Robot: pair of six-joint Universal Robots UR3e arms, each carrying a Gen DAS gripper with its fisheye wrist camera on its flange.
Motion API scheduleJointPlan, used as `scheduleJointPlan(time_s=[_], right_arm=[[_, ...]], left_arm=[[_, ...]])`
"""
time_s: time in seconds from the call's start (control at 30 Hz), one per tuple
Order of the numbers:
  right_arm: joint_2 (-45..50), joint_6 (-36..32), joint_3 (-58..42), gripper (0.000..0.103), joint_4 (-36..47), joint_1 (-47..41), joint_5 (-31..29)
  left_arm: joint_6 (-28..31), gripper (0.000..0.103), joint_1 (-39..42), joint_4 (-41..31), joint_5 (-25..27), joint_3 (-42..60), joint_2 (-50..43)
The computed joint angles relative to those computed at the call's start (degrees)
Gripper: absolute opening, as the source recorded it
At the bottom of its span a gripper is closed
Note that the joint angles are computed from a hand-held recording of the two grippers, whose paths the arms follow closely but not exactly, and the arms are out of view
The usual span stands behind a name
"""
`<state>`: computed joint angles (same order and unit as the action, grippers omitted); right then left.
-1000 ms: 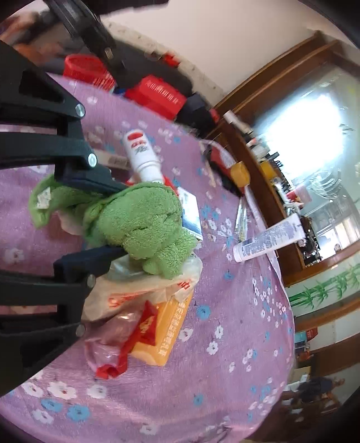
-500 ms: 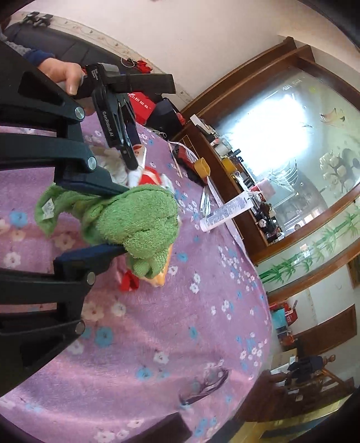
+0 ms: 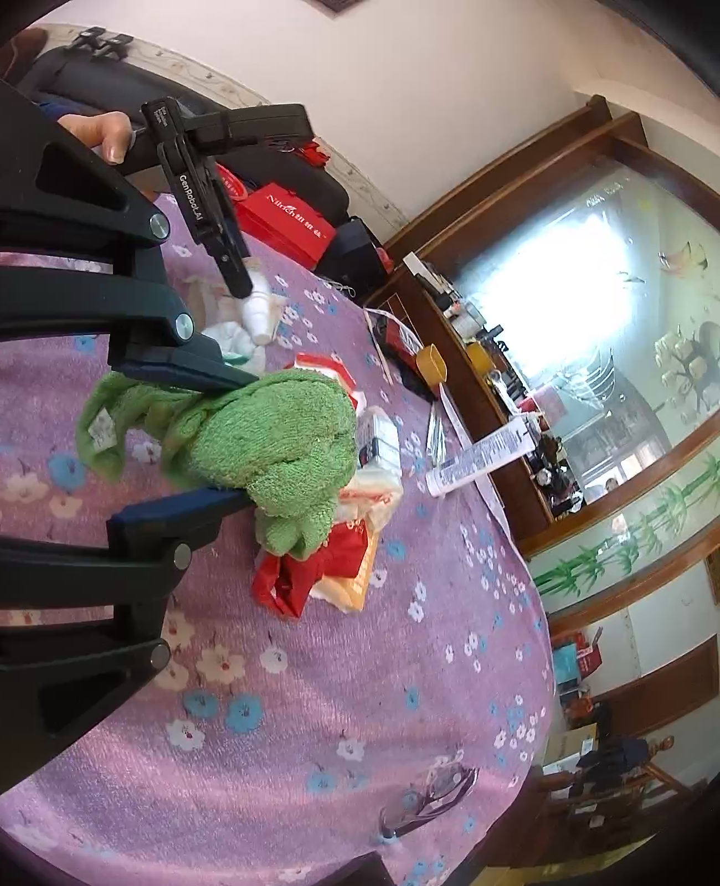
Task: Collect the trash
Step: 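Close the left gripper around the small white dropper bottle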
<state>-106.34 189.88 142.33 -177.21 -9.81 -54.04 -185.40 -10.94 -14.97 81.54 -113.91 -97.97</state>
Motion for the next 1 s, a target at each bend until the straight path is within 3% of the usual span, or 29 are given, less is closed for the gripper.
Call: scheduleJointPlan(time_s=[0.13,0.2,0.27,0.47,0.53,0.63,0.7,0.77,0.83,0.93,1.0], right_arm=[[-1.1,-0.2,0.1,0.036,0.9,1.4,-0.8],[-1.5,-0.6,0.3,0.036,1.0,1.8,-1.3],[-1.8,-0.6,0.4,0.036,1.2,2.2,-1.4],[-0.7,0.3,0.1,0.036,-1.0,4.2,-2.2],[0.0,0.3,-0.3,0.036,-1.6,5.0,-2.7],[0.0,-0.2,-0.2,0.036,-1.3,5.1,-2.6],[-0.6,-0.7,0.4,0.036,-0.8,4.5,-2.2],[-1.2,-0.9,0.9,0.036,-0.4,3.9,-2.1],[-1.9,-1.1,1.6,0.036,0.1,3.1,-1.4],[-3.0,-1.4,2.7,0.036,0.6,2.1,-0.8],[-3.1,-1.4,2.8,0.036,0.7,2.0,-1.0]], left_arm=[[-0.2,0.059,2.9,0.2,-2.1,-5.4,3.8],[-0.2,0.069,4.5,-0.3,-3.5,-7.8,5.9],[-0.4,0.072,5.3,-0.2,-2.9,-9.5,7.0],[-3.7,0.072,5.5,-0.3,-2.9,-9.9,7.2],[-2.3,0.072,0.8,0.4,2.9,-6.8,4.5],[1.4,0.072,-8.1,3.1,18.3,-0.9,-1.5],[7.0,0.072,-10.8,5.2,22.6,2.0,-4.7],[11.8,0.072,-9.4,3.7,19.2,3.8,-5.6],[13.8,0.072,-6.0,-3.2,12.7,6.3,-5.5],[13.2,0.072,-1.4,-8.5,5.5,5.4,-3.1],[12.4,0.072,0.4,-9.1,4.6,3.0,-1.5]])
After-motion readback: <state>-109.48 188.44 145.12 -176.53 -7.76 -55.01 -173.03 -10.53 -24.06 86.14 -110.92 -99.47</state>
